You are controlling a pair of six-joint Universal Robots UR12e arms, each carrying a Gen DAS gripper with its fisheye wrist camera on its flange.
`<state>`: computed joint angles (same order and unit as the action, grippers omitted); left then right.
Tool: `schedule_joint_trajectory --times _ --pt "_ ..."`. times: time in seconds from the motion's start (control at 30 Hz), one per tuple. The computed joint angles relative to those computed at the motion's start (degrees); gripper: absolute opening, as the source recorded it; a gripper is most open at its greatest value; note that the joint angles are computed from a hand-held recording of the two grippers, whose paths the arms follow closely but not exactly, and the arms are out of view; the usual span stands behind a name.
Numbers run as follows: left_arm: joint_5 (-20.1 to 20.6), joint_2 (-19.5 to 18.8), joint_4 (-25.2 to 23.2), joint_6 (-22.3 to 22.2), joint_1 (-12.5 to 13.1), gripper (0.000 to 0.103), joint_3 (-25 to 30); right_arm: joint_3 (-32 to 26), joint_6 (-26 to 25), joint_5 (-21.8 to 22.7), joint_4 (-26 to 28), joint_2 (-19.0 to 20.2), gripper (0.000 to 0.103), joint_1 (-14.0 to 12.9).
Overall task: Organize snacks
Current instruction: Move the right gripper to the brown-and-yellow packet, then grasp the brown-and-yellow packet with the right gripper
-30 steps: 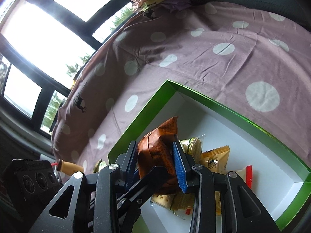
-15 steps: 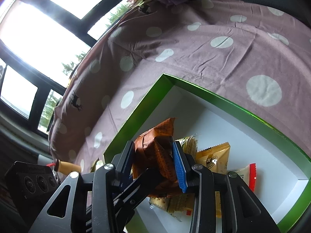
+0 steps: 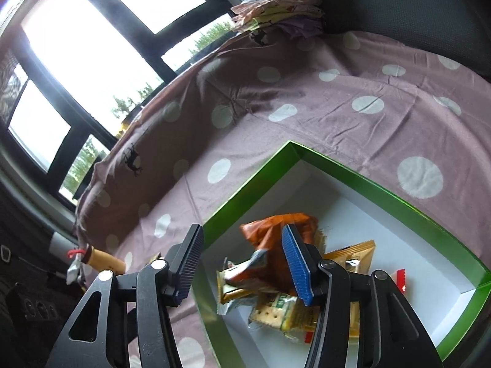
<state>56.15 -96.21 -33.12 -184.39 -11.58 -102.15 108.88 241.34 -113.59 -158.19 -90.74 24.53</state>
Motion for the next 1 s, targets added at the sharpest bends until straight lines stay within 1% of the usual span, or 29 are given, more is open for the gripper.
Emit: schedule_joint_trajectory --times 0.03,0.1,0.2,0.23,0.27,0.3,0.37,0.43,0.47,0.53,0.63,0.7,0.73,0.77,0.83,0.9,0.97,1.0 --pt "1.73 0.19 1.47 -1.77 0.67 0.082 -0.50 -0.17 -1.15 0.81 -1.25 0.32 0.062 0.06" --pt "4.75 0.12 3.85 -5.30 2.01 0.084 -1.15 -0.84 -3.76 2.36 -3.29 1.18 0.069 0.36" --pt "11.80 -0.32 1.41 -9.05 2.85 0.084 -0.07 -2.22 -6.57 4.35 -4.86 2.68 0.074 0.90" --pt "12.39 -0.35 1.95 -9.84 3.34 0.084 -0.22 -2.77 -7.20 5.20 -4.85 3.16 0.074 1.02" --pt "12.08 -0.42 2.52 -10.44 3.91 0.084 -0.44 -3.36 -7.79 6.05 -4.65 3.62 0.074 1.14" --pt "11.70 -0.45 2.06 -10.87 4.48 0.084 -0.50 -3.94 -8.40 6.91 -4.38 4.04 0.074 1.19" --pt "11.47 -0.83 -0.61 -11.68 5.25 0.084 0.29 -5.25 -9.58 8.09 -3.93 4.91 0.075 1.32" --pt "10.53 -1.25 -1.20 -12.14 6.00 0.084 0.76 -7.16 -10.77 9.42 -3.23 5.97 0.075 1.30" --pt "9.89 -1.53 -1.37 -12.53 6.41 0.084 1.08 -8.41 -11.53 10.65 -2.92 6.64 0.076 1.10" --pt "9.22 -2.20 -1.54 -14.06 7.18 0.084 1.79 -11.56 -13.84 14.97 -1.59 8.31 0.076 0.44" --pt "7.12 -3.65 -1.86 -15.95 7.98 0.084 3.25 -17.38 -18.19 23.27 2.59 11.76 0.077 -0.92" --pt "7.03 -4.67 -2.39 -15.54 8.01 0.084 4.43 -21.56 -18.74 27.92 6.30 14.60 0.077 -1.85" --pt "7.47 -5.19 -2.17 -15.47 7.93 0.084 4.83 -23.50 -19.22 29.28 7.71 16.12 0.077 -2.13" --pt "8.06 -5.76 -2.39 -15.28 7.73 0.084 5.33 -25.39 -19.85 30.13 9.38 17.63 0.077 -2.32" --pt "7.74 -7.19 -3.91 -15.24 7.58 0.083 6.48 -30.03 -21.21 30.31 16.28 20.88 0.077 -2.42" --pt "5.17 -8.52 -5.00 -16.71 7.96 0.083 7.14 -33.98 -23.33 29.48 22.58 23.94 0.077 -2.29" --pt "2.46 -9.62 -5.48 -17.25 8.32 0.083 7.50 -36.22 -25.14 29.87 26.51 26.19 0.077 -2.43" --pt "2.20 -9.99 -5.90 -17.52 8.30 0.082 7.72 -37.01 -25.35 30.27 28.45 27.05 0.077 -2.55"
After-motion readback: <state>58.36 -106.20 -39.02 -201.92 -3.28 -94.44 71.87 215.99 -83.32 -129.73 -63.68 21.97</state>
